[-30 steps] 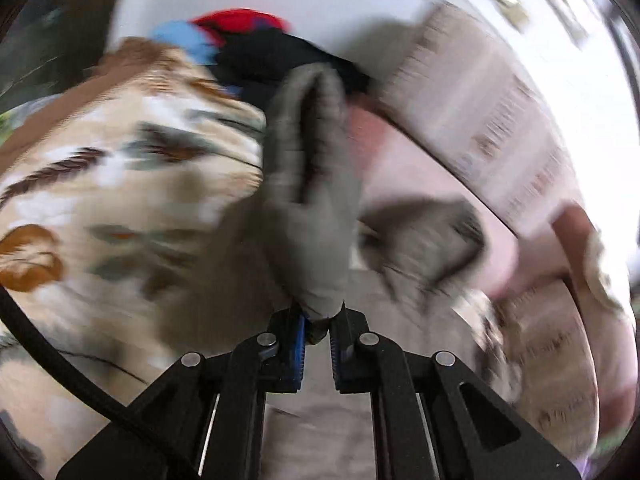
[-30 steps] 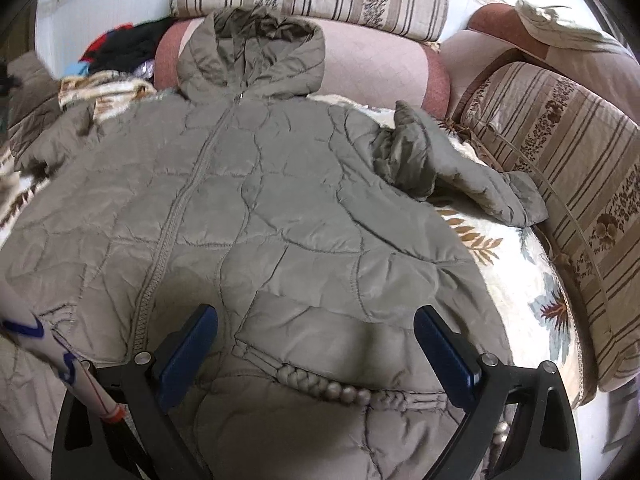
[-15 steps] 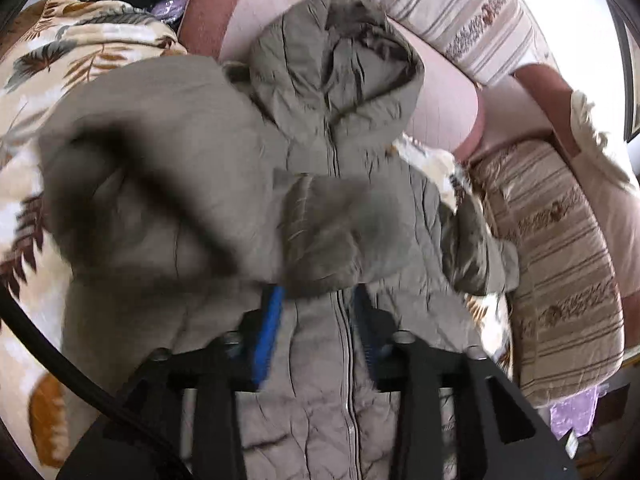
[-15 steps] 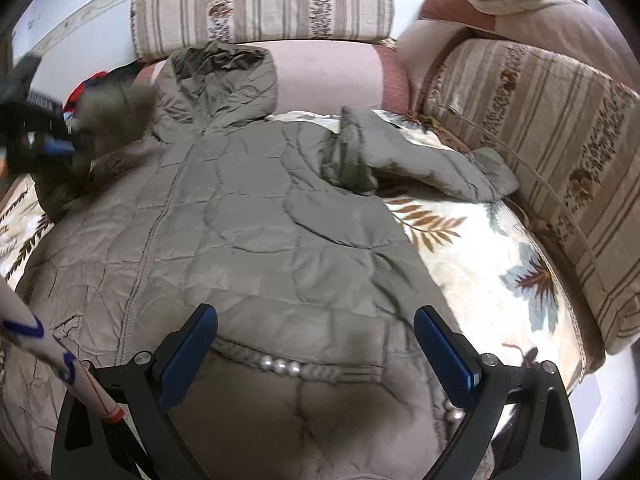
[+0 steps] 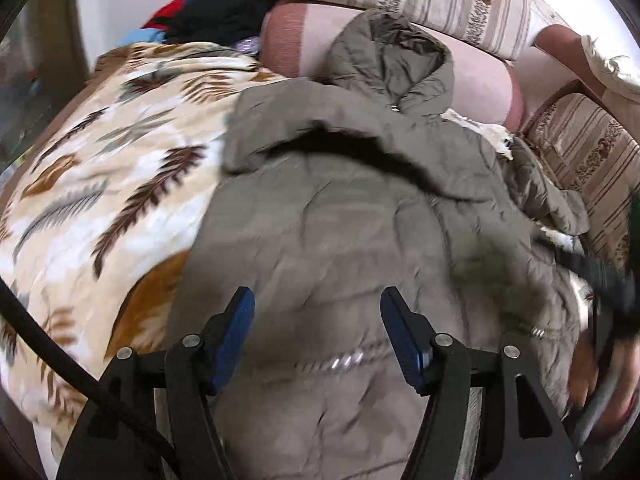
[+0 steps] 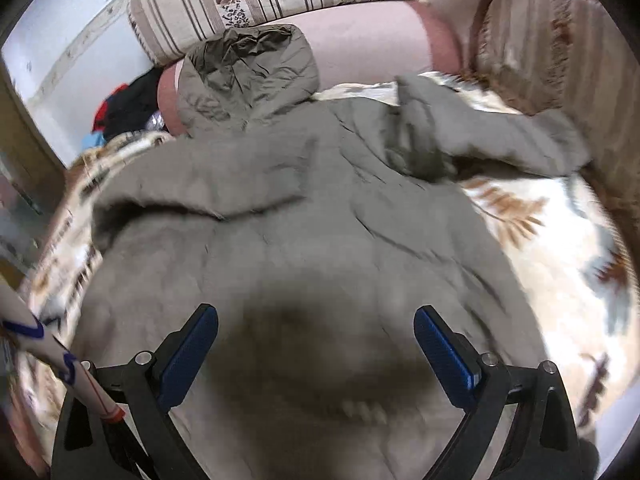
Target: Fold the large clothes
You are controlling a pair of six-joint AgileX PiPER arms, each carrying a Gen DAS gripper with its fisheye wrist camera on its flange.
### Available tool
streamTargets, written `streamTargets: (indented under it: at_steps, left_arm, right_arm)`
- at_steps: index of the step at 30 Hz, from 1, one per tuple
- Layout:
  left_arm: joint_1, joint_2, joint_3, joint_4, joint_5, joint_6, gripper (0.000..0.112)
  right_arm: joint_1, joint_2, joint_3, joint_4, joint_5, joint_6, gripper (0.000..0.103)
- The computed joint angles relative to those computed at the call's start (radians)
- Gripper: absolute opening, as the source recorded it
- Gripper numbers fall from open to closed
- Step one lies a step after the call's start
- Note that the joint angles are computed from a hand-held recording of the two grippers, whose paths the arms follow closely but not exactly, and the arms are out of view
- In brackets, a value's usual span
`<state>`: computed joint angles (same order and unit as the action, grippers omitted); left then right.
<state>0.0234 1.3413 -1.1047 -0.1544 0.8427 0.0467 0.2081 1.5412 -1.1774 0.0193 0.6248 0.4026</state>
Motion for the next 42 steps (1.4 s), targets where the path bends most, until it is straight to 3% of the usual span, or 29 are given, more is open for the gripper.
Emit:
streamTargets:
  at_steps: [3, 7, 10, 11, 15, 18, 26, 29, 31, 33, 34, 38, 42]
  left_arm:
    - [0.004, -0.059, 0.085, 0.017, -0.052, -0.002, 0.065]
    - [-0.023, -0.081, 0.141, 0.063, -0.098, -0.012, 0.065]
    - [-0.002, -0.081, 0.146, 0.017, -0.094, 0.038, 0.065]
    - [0.007, -0.079, 0.146, -0.007, -0.092, 0.058, 0.065]
    - [0.022, -0.058, 0.137, -0.059, -0.078, 0.093, 0.065]
    - [0.031, -0.041, 0.127, -0.105, -0.060, 0.120, 0.065]
    - [-0.061, -0.096, 0.132, 0.010, -0.043, 0.005, 0.065]
    - [-0.106, -0.127, 0.127, 0.061, -0.024, -0.044, 0.065]
    - [-0.151, -0.142, 0.123, 0.104, -0.010, -0.085, 0.065]
    - [-0.189, -0.150, 0.121, 0.123, 0.001, -0.112, 0.065]
    - [-0.212, -0.153, 0.120, 0.133, 0.006, -0.128, 0.065]
    - [-0.315, -0.154, 0.123, 0.184, 0.025, -0.195, 0.065]
    - [-0.389, -0.140, 0.124, 0.226, 0.046, -0.244, 0.065]
  right_arm:
    - [-0.033, 0.185, -0.198, 0.087, 0.036, -0.073, 0.100]
    - [-0.031, 0.471, -0.544, 0.034, 0.190, -0.015, 0.100]
    - [-0.050, 0.607, -0.720, 0.055, 0.282, 0.024, 0.092]
    - [-0.063, 0.638, -0.761, 0.074, 0.296, 0.035, 0.084]
    - [-0.106, 0.673, -0.841, 0.169, 0.319, -0.007, 0.029]
    - [-0.116, 0.646, -0.827, 0.133, 0.313, 0.011, 0.022]
    - [-0.121, 0.670, -0.823, 0.055, 0.326, 0.024, 0.025]
    - [-0.125, 0.578, -0.723, 0.051, 0.286, 0.003, 0.032]
    - [-0.141, 0.487, -0.616, 0.065, 0.233, -0.032, 0.046]
    - [-0.170, 0.364, -0.475, 0.051, 0.156, -0.063, 0.073]
    - [-0.187, 0.319, -0.425, 0.033, 0.130, -0.067, 0.077]
    - [-0.331, 0.204, -0.284, -0.019, 0.094, -0.113, 0.078]
    - [-0.531, 0.197, -0.226, -0.003, 0.076, -0.145, 0.078]
